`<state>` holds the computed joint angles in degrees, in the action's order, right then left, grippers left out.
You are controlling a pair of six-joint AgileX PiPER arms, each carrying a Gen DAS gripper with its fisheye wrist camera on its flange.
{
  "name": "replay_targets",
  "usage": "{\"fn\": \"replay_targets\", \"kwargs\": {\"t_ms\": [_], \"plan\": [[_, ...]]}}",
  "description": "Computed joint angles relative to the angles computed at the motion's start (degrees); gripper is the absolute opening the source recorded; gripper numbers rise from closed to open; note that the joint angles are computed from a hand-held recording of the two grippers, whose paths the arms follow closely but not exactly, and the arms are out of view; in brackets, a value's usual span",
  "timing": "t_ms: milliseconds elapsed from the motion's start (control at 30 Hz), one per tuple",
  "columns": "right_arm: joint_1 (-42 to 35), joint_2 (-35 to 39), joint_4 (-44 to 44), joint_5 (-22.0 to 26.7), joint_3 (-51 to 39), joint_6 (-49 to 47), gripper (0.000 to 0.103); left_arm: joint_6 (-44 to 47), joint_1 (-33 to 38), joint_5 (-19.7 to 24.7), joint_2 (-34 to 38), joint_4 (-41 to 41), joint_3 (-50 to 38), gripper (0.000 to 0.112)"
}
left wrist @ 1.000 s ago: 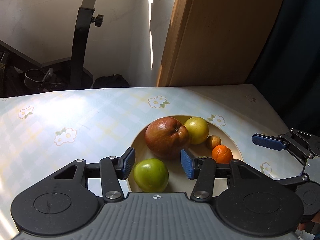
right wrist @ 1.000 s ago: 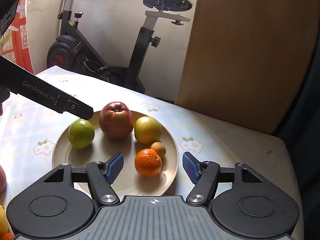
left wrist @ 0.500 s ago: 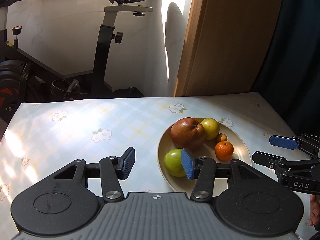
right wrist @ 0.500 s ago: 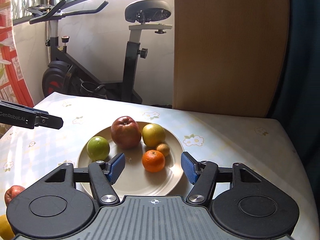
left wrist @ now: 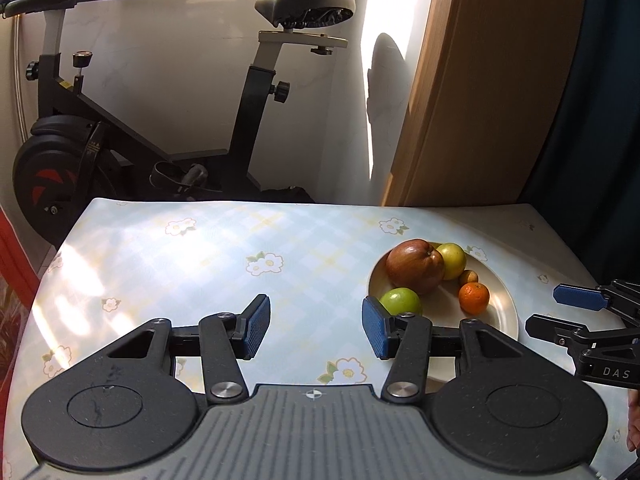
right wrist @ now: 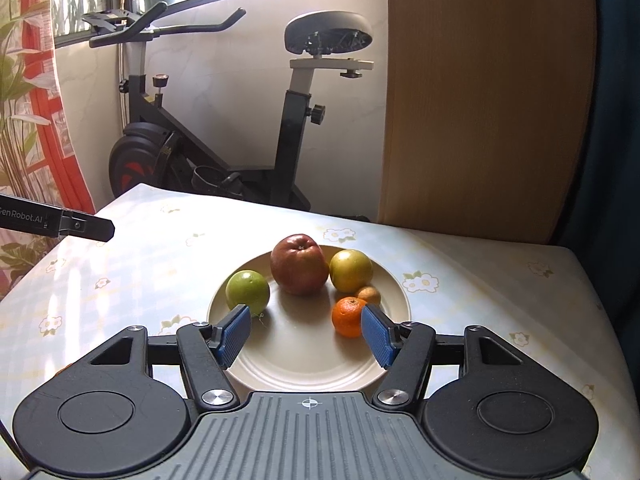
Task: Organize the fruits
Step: 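Withdraw both grippers from the plate toward the remaining fruits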
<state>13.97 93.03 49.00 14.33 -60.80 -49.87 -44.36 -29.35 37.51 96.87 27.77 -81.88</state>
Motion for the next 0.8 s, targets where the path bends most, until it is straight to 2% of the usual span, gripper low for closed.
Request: {"fn": "replay_targets", "kwargs": {"t_ms": [133, 433, 800], "plan": [[1.00, -1.05, 4.10, -1.13, 3.02, -3.58, 0.057, -2.09, -0.46, -0.24, -2.25, 1.11, 3.59, 0.053], [0.36, -2.90, 13.82, 0.48, 6.46, -11.66, 0.057, -1.42, -1.16, -0.06, -8.58, -0.53, 10.74, 0.053], [1.52, -3.77, 19.79, 2.07, 8.54, -15.62, 0.057, -1.03, -1.03, -1.58, -13.39, -4.06, 18.40, 0.053]]}}
